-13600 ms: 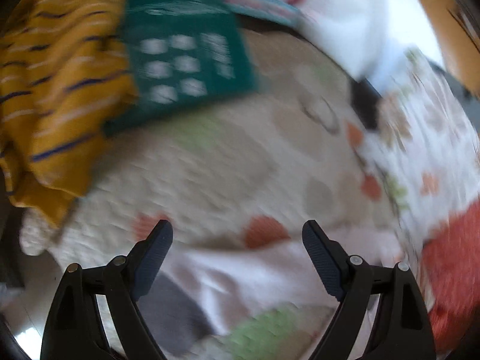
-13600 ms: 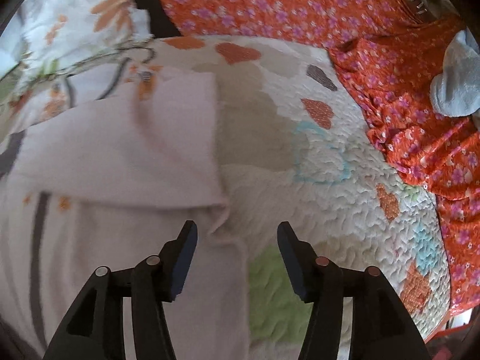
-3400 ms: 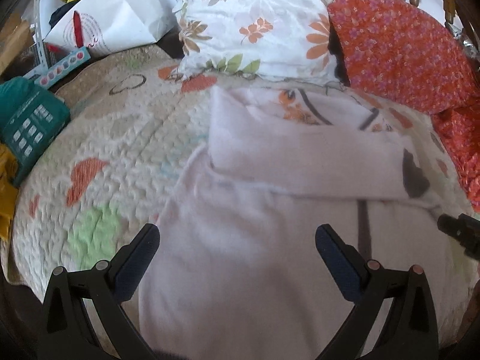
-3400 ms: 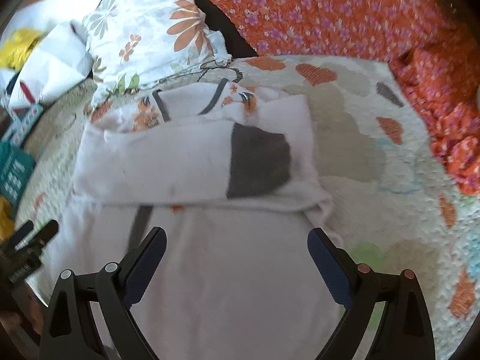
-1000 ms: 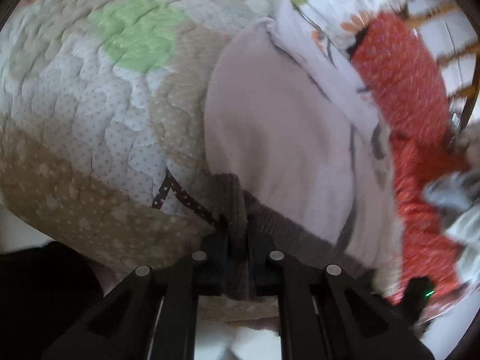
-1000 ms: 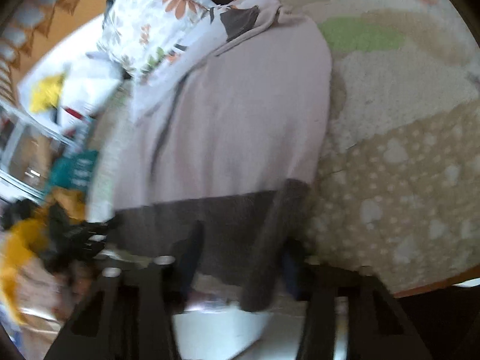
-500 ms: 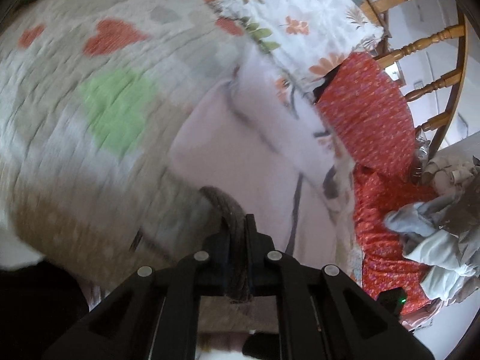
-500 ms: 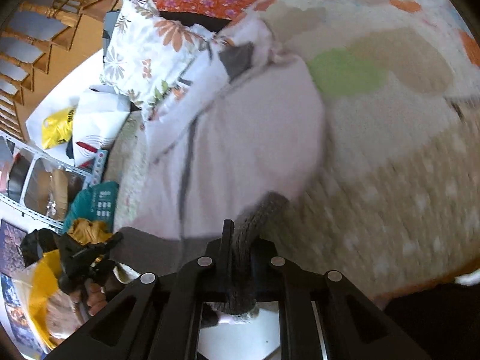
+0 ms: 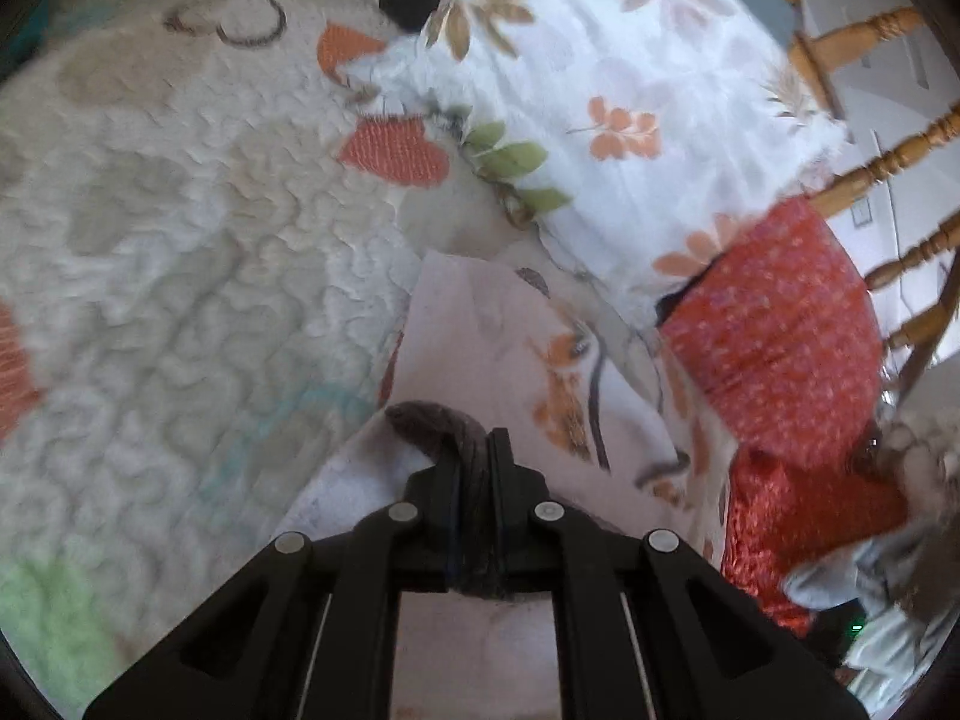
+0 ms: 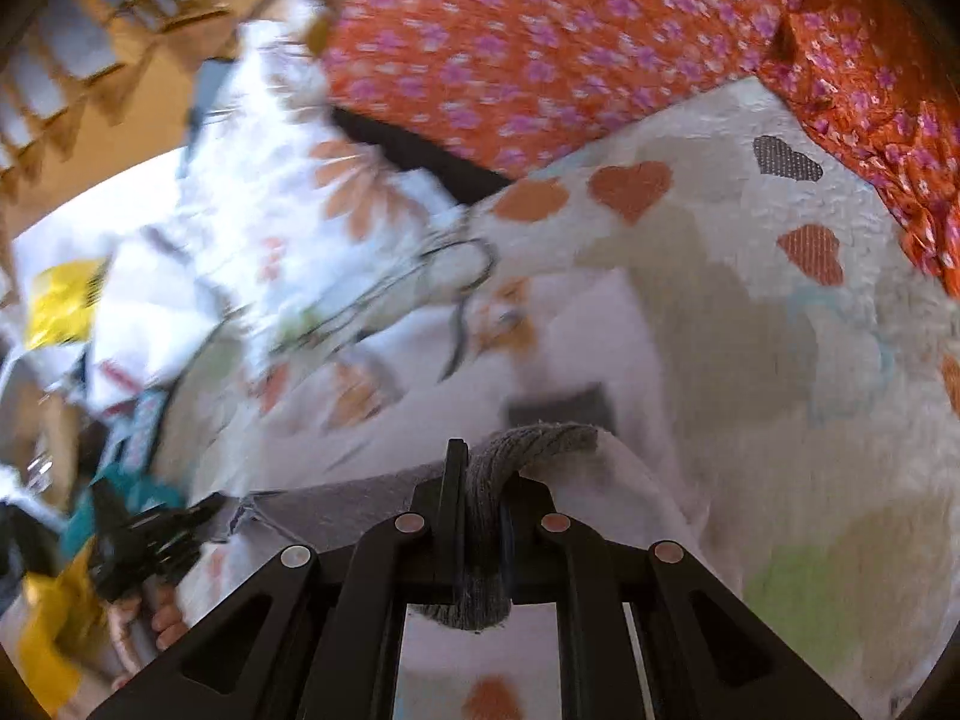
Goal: Fold small clothes
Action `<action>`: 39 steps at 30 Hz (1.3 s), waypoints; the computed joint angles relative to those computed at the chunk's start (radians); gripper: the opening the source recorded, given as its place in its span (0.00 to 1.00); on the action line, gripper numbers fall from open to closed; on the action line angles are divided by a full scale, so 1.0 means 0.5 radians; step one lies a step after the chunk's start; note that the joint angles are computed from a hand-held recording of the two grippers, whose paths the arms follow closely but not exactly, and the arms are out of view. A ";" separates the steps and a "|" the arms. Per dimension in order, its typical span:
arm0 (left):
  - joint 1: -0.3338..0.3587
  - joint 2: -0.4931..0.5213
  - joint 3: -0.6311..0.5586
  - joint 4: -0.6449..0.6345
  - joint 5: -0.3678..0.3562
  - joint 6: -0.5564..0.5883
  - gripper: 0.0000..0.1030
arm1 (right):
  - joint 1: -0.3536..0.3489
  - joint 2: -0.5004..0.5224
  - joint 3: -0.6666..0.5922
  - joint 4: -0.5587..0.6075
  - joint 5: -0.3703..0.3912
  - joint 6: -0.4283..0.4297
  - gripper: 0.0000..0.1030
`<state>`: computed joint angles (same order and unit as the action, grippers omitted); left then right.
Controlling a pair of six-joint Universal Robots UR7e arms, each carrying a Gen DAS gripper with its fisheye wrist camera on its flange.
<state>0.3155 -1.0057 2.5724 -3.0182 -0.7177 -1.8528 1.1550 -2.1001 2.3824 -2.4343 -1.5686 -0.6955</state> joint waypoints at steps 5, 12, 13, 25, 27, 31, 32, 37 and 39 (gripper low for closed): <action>0.235 0.155 -0.164 -0.080 -0.075 0.235 0.08 | 0.087 0.523 -0.045 -0.401 -0.279 0.147 0.09; 0.275 0.178 -0.192 -0.118 -0.038 0.231 0.43 | 0.042 0.788 -0.194 -0.499 -0.172 0.251 0.14; 0.247 0.159 -0.181 -0.092 0.002 0.185 0.54 | 0.013 0.802 -0.233 -0.455 -0.126 0.287 0.16; 0.096 -0.014 -0.286 0.688 0.068 -0.113 0.79 | 0.036 0.678 -0.213 -0.699 -0.103 0.298 0.69; 0.090 -0.014 -0.327 0.835 0.050 -0.132 0.79 | 0.076 0.664 -0.183 -0.724 -0.156 0.240 0.69; 0.092 -0.028 -0.368 1.085 0.013 -0.189 0.79 | 0.175 0.687 -0.091 -0.841 -0.295 0.100 0.69; 0.105 -0.028 -0.380 1.143 -0.013 -0.191 0.79 | 0.202 0.701 -0.067 -0.854 -0.332 0.058 0.69; 0.170 -0.038 -0.486 1.641 -0.145 -0.242 0.79 | 0.273 0.792 -0.002 -0.920 -0.495 -0.102 0.69; 0.153 -0.087 -0.503 1.894 -0.148 -0.353 0.79 | 0.298 0.835 0.026 -1.031 -0.577 -0.175 0.69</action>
<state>0.3918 -1.0491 2.3208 -2.0710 -0.7917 -2.0292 1.3041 -1.6827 2.3953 -2.9496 -1.8572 -0.7832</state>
